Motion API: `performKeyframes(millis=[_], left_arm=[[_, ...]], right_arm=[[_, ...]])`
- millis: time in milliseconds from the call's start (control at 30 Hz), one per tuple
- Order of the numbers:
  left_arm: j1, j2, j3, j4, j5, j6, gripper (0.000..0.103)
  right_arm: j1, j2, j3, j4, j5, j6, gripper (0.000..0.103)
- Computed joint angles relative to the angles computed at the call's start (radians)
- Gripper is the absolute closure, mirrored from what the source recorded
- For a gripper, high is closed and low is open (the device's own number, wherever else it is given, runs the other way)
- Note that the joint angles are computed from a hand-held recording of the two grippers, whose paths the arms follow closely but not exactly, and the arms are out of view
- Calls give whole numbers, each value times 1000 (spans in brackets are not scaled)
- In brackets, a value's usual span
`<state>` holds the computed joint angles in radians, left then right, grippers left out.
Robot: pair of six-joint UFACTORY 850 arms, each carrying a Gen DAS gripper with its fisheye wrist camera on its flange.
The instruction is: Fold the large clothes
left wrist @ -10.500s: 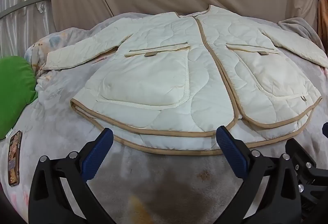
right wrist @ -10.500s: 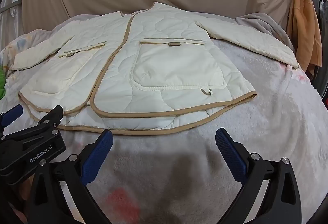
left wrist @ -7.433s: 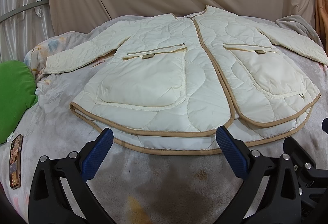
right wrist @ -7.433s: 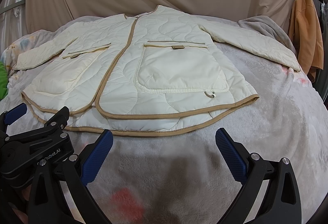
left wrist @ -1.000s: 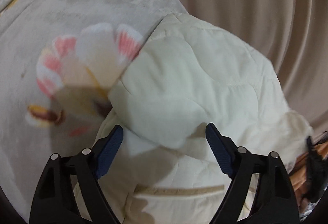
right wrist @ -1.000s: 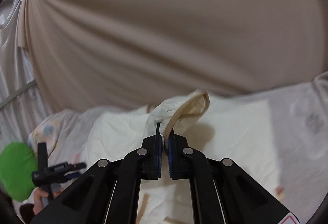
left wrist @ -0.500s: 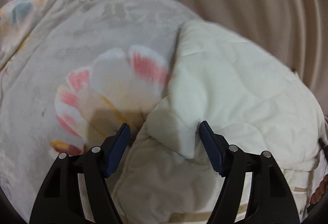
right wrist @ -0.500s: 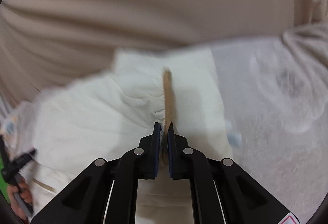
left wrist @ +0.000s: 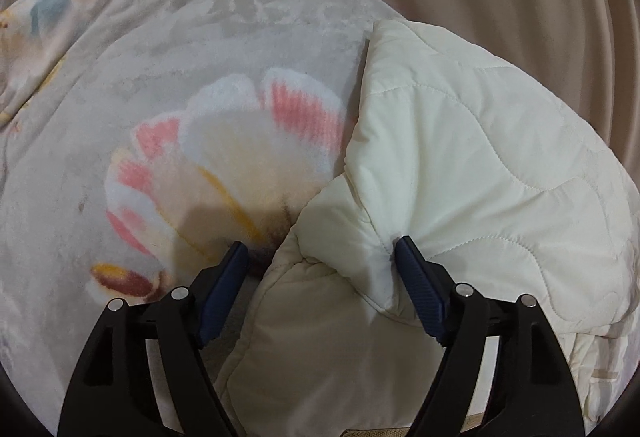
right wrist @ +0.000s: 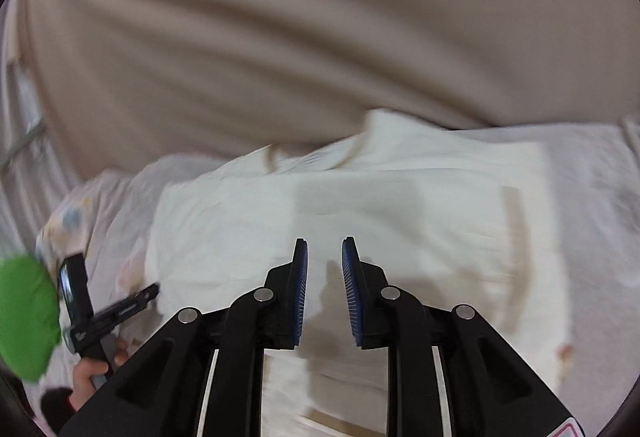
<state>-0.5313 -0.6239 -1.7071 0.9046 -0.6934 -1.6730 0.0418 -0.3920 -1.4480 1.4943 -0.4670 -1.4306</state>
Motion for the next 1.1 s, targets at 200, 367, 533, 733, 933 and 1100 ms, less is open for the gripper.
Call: performKeyframes(millis=[200, 367, 533, 733, 933, 1100], left_arm=[[19, 17, 37, 2, 45, -30, 23], [23, 17, 40, -4, 64, -30, 21], [30, 16, 37, -13, 69, -22, 19], [54, 139, 192, -91, 204, 21, 18], [26, 363, 465, -243, 304, 136, 18], [-33, 510, 656, -205, 366, 47, 18]], right_arm=[[80, -138, -145, -340, 148, 243, 97], [-83, -143, -103, -120, 142, 151, 103], [-193, -65, 8, -84, 126, 183, 87], [-332, 170, 341, 34, -35, -120, 57], [-491, 326, 591, -132, -210, -62, 36], [-604, 331, 698, -148, -439, 26, 34]])
